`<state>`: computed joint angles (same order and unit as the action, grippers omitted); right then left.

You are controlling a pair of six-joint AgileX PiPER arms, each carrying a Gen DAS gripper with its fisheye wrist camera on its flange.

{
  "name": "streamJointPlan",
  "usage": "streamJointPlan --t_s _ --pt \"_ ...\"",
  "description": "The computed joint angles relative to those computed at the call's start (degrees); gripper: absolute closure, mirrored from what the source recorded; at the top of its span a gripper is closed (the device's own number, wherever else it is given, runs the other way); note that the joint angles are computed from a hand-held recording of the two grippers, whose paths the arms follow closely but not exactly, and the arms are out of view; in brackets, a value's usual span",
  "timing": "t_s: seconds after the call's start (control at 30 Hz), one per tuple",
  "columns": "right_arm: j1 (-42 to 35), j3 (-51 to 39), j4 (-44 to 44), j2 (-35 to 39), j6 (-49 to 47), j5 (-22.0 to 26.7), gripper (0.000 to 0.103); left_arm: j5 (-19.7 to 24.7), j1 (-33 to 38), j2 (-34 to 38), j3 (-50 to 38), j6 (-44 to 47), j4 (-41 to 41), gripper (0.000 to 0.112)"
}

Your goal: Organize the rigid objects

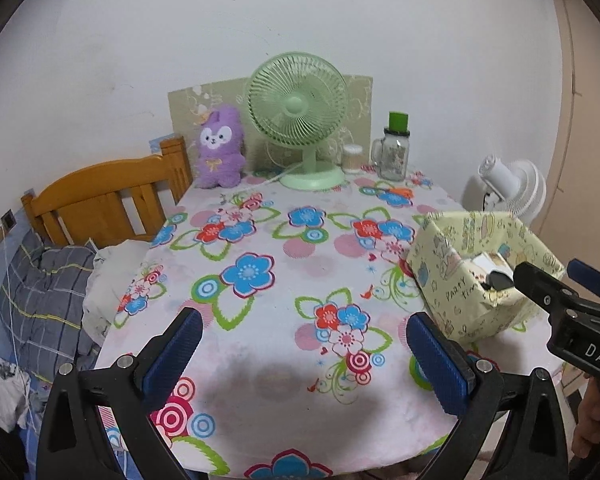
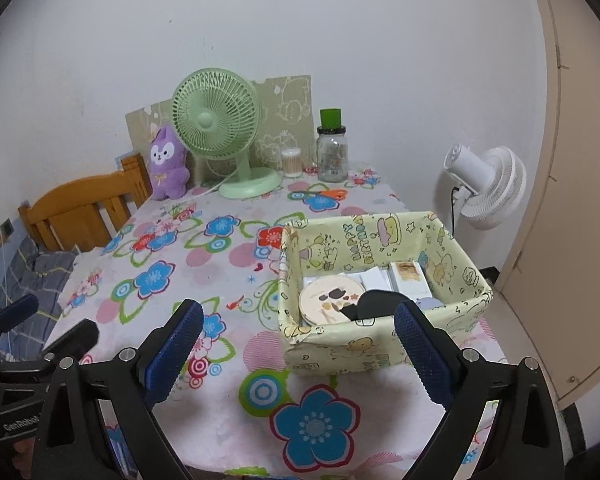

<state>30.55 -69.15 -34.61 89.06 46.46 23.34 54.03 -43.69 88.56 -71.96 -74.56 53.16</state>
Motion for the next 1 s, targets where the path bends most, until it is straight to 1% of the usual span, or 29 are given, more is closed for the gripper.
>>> streamJointPlan --t_s 0.1,0.23,0.37,0.43,0.47,0.53,0.63,1.0 --pt "0.5 0.9 -5.8 -0.5 6.5 0.0 0.004 0.0 -0.3 -1.0 1.3 -2.3 2.0 0.009" --pt "1.8 2.3 -14.3 -1.2 16.1 1.9 0.003 1.0 -0.8 -1.8 2.0 -4.5 3.4 0.009" --pt "2.5 4.2 -18.1 -2.6 19.9 2.2 0.002 0.6 -1.6 -2.0 2.5 -5.2 4.0 0.009" --pt "3.4 5.0 -22.2 -3.1 23.2 2.7 0.002 1.7 -2.4 -1.2 1.8 -5.7 5.0 0.009" --pt "3.4 5.0 -22.3 -3.1 23.2 2.7 0.002 2.0 -2.9 -1.2 1.7 -6.2 5.6 0.009" --pt "4.7 6.6 -27.9 -4.1 27.7 3.4 0.0 1.5 -3.5 -1.3 1.7 -6.5 6.0 0.009" --pt "5.1 7.2 -29.3 -4.5 28.7 3.3 0.0 1.4 -4.5 -1.2 1.7 -6.8 6.3 0.009" --pt "5.2 7.8 -28.0 -4.5 27.6 2.1 0.0 0.6 -4.8 -2.0 2.8 -8.2 5.8 0.009"
